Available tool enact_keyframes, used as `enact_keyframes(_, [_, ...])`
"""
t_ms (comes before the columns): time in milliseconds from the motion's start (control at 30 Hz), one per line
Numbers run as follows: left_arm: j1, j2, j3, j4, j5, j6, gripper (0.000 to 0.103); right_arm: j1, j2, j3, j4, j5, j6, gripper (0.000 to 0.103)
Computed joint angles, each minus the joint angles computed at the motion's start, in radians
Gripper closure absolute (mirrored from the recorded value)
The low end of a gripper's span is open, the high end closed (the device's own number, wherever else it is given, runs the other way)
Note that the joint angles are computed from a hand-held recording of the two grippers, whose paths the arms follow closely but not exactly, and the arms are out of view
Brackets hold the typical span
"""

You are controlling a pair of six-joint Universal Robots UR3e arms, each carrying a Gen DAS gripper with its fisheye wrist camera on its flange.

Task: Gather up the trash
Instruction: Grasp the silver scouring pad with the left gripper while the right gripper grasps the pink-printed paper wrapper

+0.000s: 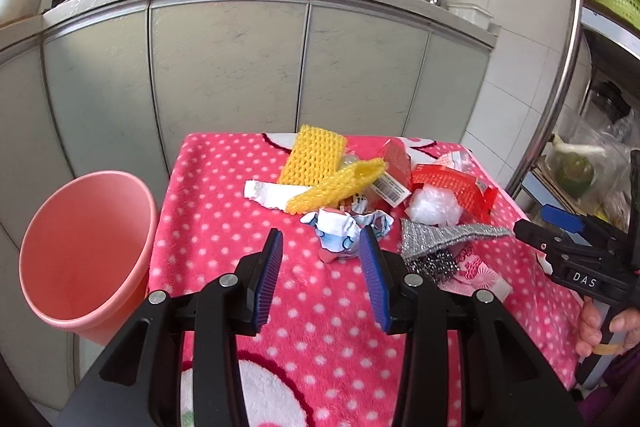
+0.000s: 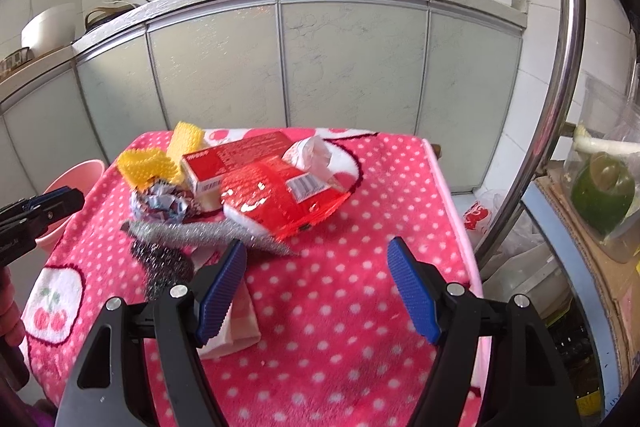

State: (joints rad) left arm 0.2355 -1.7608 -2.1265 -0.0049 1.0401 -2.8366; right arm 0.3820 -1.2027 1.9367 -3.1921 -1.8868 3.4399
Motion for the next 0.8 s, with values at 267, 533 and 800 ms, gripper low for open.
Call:
enact_keyframes(267, [-0.002, 0.001, 0.018, -0.070, -0.057, 0.048, 0.063, 0.008, 0.007, 0.026, -0.015, 0.059, -0.027, 0.035])
enact_keyframes(533, [-0.045, 0.030, 0.005, -0.126, -0.144, 0.187, 0.063, -0.001, 0.033, 0.005, 0.008, 0.174, -0.068, 0.041])
enact_keyframes(800, [-0.191, -0.065, 0.095, -0.059, -0.039, 0.261, 0.063, -0.020, 0.051, -0.010, 0.039, 0.248, -0.078, 0.052])
